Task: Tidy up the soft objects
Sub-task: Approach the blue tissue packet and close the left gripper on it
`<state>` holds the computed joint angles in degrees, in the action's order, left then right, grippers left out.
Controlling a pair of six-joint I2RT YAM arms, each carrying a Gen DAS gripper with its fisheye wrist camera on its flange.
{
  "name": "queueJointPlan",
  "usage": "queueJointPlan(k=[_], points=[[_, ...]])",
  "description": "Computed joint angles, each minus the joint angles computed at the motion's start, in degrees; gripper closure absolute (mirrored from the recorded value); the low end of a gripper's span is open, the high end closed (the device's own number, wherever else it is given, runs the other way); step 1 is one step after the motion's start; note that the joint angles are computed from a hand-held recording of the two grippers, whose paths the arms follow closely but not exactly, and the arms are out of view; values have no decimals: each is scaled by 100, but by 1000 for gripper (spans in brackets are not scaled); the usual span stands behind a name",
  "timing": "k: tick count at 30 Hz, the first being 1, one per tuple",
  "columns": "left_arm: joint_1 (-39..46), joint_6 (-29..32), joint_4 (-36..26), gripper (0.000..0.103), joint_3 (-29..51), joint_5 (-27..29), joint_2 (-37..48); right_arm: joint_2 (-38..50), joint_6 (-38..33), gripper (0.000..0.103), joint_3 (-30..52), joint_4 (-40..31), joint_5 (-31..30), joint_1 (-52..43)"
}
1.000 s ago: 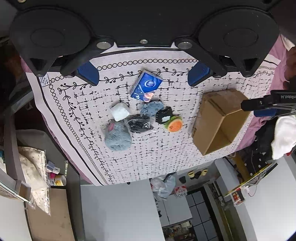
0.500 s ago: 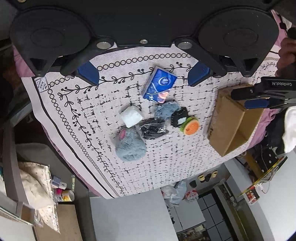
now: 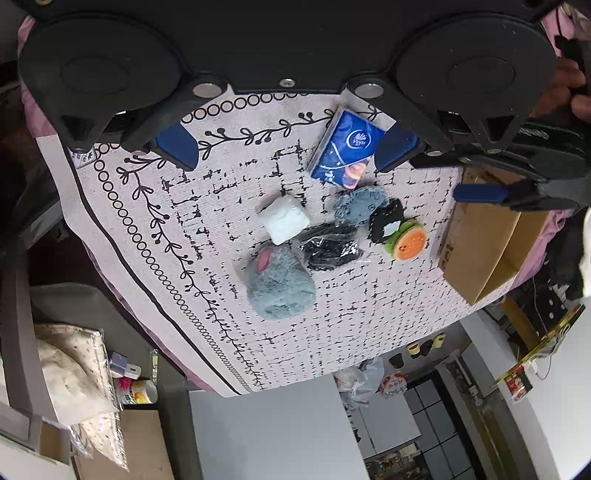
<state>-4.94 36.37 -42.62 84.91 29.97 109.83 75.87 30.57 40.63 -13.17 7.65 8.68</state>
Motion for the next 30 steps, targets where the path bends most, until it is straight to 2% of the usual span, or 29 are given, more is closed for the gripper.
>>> queueJointPlan(k=[11, 18, 21, 25, 30], points=[[-686, -652, 756, 20, -690, -449, -106, 225, -41, 5, -258, 517, -121, -343], [-898, -860, 1137, 21, -958, -727, -97, 424, 51, 7, -345, 728, -138, -313], [-987, -1067, 1428, 34, -1018, -967, 8, 503, 106, 7, -337, 773, -91, -290], [-981, -1265, 1368, 52, -866, -1026, 213, 654, 268, 9, -327, 837, -75, -335], [-903, -1298, 1464, 53, -976, -1016, 135, 941, 159, 10, -232, 1029, -1, -320]])
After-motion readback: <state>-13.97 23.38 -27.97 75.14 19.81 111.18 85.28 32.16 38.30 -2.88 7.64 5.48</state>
